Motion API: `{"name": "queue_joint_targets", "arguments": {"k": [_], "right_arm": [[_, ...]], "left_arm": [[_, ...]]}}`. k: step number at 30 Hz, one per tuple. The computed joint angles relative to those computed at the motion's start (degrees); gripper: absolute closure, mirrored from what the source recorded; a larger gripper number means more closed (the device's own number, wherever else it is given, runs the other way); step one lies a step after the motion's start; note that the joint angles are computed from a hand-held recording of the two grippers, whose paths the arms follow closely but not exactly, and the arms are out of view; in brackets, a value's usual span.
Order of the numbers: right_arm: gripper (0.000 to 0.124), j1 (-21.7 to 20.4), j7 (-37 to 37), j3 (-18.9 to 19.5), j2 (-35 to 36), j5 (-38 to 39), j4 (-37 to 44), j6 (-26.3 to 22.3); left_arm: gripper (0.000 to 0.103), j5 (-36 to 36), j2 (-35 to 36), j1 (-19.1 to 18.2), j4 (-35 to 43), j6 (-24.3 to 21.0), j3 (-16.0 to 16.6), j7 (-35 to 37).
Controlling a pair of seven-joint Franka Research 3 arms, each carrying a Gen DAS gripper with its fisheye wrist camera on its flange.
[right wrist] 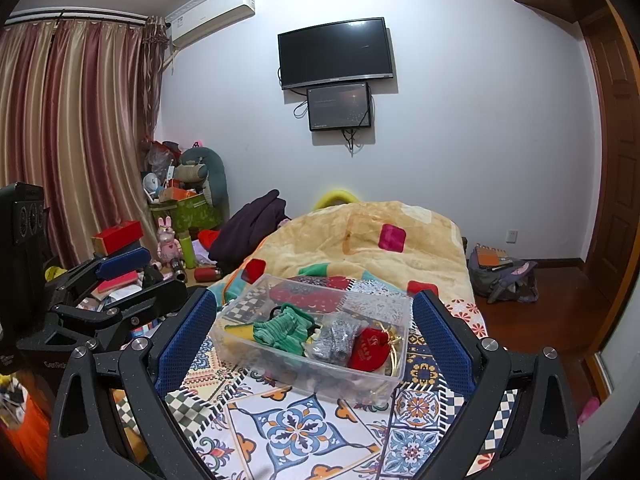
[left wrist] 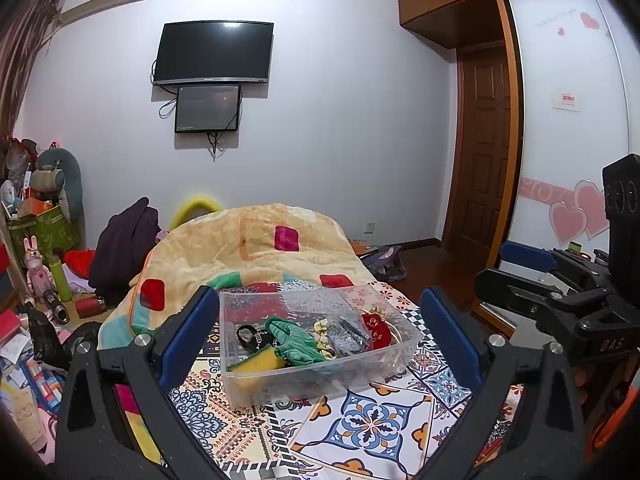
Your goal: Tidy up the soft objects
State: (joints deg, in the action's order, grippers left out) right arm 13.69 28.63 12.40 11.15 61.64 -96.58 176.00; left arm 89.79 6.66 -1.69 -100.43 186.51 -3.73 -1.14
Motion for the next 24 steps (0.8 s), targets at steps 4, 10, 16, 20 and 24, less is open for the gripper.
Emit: {"name": "queue_joint_targets", "arguments": {"k": [4,10,16,20,24], "right_arm": [[0.025,-0.09,-0.26,0.12,0.01,0.28,0.02,0.03],[0.025,-0.06,-0.38,0.11,0.0,0.35,0.0,0.11],[0.023,0.12,0.01,0.0,0.09,-0.06,0.19,0.24],[0.022,0.23,1.2,-0.07,0.18,-1.16,0.36,0.43],[0.022,0.17,2.64,-0.11,0.44,-2.67,0.5,0.46]], "left_arm": [[0.001,-4.45,-0.06,-0.19,-0.81,0.35,0.33,3.93],[0.001,-2.0,-0.2,-0.82,-0.34,0.22,1.08,1.59],[0.001,-9.02,-0.27,-1.03,-1.78,0.68,1.21,8.53],[0.001,-10.04,-0.28,-2.15,-1.93,0.76,2.36,9.38],[0.001,-16.52,-0.45,-2.35,-3.49,1.34,2.44,16.08]]}}
